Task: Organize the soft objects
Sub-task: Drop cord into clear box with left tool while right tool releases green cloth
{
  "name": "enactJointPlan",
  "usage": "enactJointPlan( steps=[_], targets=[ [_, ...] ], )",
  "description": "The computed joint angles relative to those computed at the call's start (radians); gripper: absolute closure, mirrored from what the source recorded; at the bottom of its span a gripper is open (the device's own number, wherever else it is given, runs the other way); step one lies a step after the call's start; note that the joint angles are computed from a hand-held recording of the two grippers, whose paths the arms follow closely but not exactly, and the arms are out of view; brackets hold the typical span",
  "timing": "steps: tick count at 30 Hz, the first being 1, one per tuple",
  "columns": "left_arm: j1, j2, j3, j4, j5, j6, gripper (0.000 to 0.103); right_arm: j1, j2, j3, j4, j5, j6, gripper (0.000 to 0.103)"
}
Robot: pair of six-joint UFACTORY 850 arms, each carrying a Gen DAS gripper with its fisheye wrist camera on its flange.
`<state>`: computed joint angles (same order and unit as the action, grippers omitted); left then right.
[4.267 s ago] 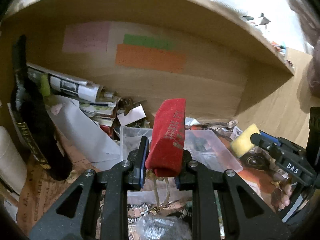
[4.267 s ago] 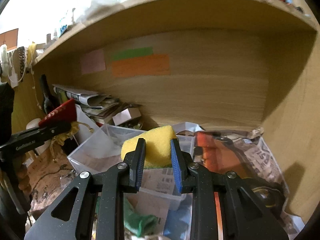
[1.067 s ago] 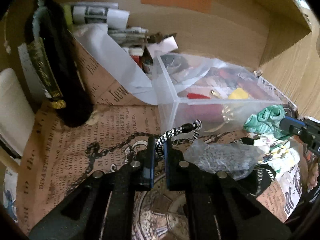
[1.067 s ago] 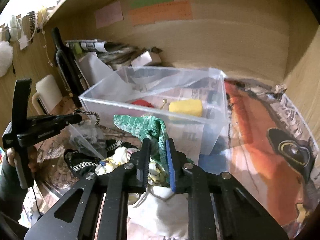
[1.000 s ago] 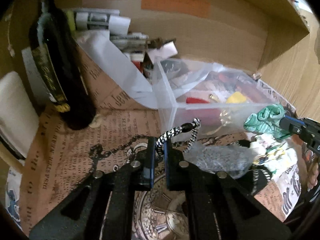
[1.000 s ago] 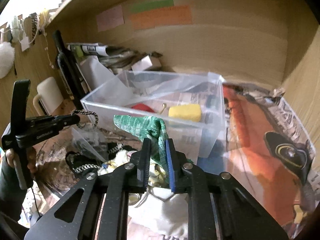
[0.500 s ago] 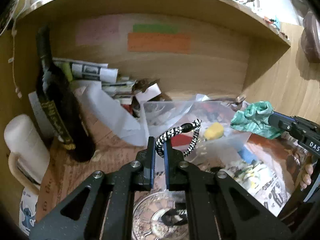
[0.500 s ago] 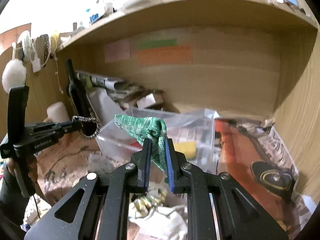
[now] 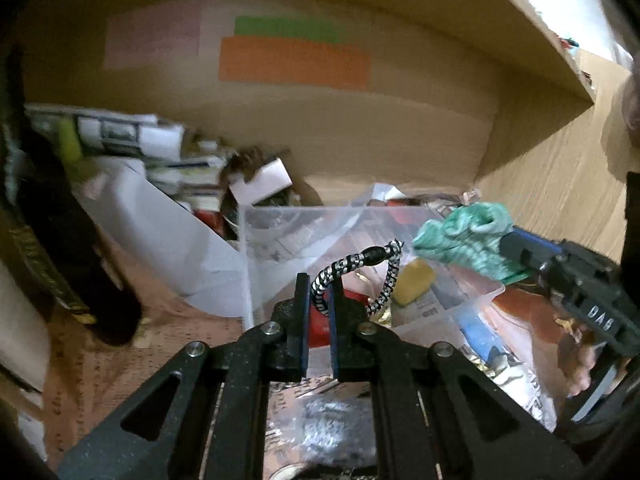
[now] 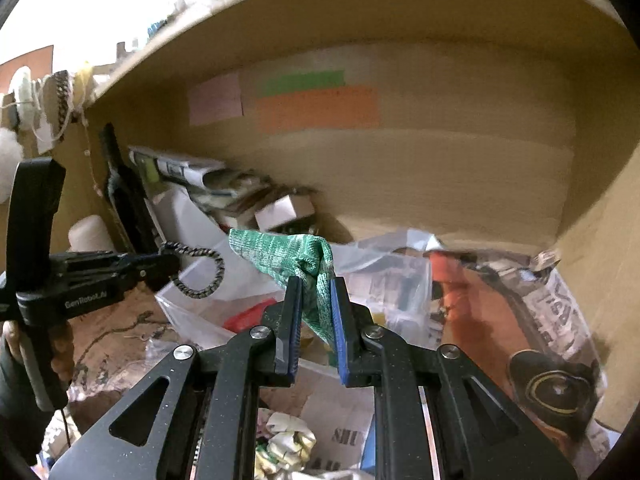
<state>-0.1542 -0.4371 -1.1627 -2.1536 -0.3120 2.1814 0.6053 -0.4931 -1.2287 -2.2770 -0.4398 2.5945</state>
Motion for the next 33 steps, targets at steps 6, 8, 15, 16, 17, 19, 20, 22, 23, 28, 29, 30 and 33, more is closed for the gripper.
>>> enactJointPlan(
  steps=[6, 8, 15, 16, 17, 19, 20, 22, 23, 28, 29, 30, 33],
  targets=[
    [-0.015, -0.088, -0.102, 0.36, 0.035, -0.356, 0.096, -0.035, -0.066, -0.075, 0.017, 0.132, -0.029, 0.09],
    [-0.024, -0.113, -0.131, 0.472, 0.058, -0.457, 0.096, -0.04, -0.085, -0.096, 0.062, 0.162, -0.079, 0.09],
    [-0.04, -0.151, -0.176, 0.703, 0.109, -0.673, 0.096, -0.052, -0.127, -0.141, 0.292, 0.21, -0.306, 0.09],
    [-0.04, -0.153, -0.178, 0.715, 0.109, -0.682, 0.094, -0.052, -0.13, -0.144, 0.309, 0.21, -0.322, 0.09],
    [-0.04, -0.154, -0.18, 0.724, 0.108, -0.692, 0.091, -0.053, -0.135, -0.152, 0.339, 0.213, -0.351, 0.09],
    [-0.039, -0.155, -0.182, 0.714, 0.103, -0.683, 0.083, -0.055, -0.133, -0.15, 0.351, 0.215, -0.358, 0.083],
    [-0.039, -0.149, -0.174, 0.671, 0.105, -0.642, 0.079, -0.055, -0.133, -0.15, 0.353, 0.212, -0.358, 0.08],
    [-0.035, -0.135, -0.157, 0.581, 0.105, -0.55, 0.071, -0.054, -0.127, -0.144, 0.336, 0.196, -0.337, 0.067],
    [-0.034, -0.126, -0.146, 0.52, 0.106, -0.491, 0.066, -0.053, -0.121, -0.138, 0.317, 0.188, -0.316, 0.063],
    [-0.028, -0.079, -0.099, 0.295, 0.109, -0.266, 0.052, -0.041, -0.076, -0.089, 0.208, 0.124, -0.2, 0.042],
    [-0.027, -0.065, -0.086, 0.237, 0.108, -0.209, 0.048, -0.039, -0.069, -0.083, 0.195, 0.118, -0.186, 0.042],
    [-0.025, -0.056, -0.077, 0.221, 0.105, -0.192, 0.046, -0.038, -0.056, -0.07, 0.166, 0.111, -0.156, 0.042],
    [-0.022, -0.01, -0.026, 0.024, 0.087, 0.003, 0.036, -0.028, -0.021, -0.032, 0.105, 0.086, -0.093, 0.038]
  ],
)
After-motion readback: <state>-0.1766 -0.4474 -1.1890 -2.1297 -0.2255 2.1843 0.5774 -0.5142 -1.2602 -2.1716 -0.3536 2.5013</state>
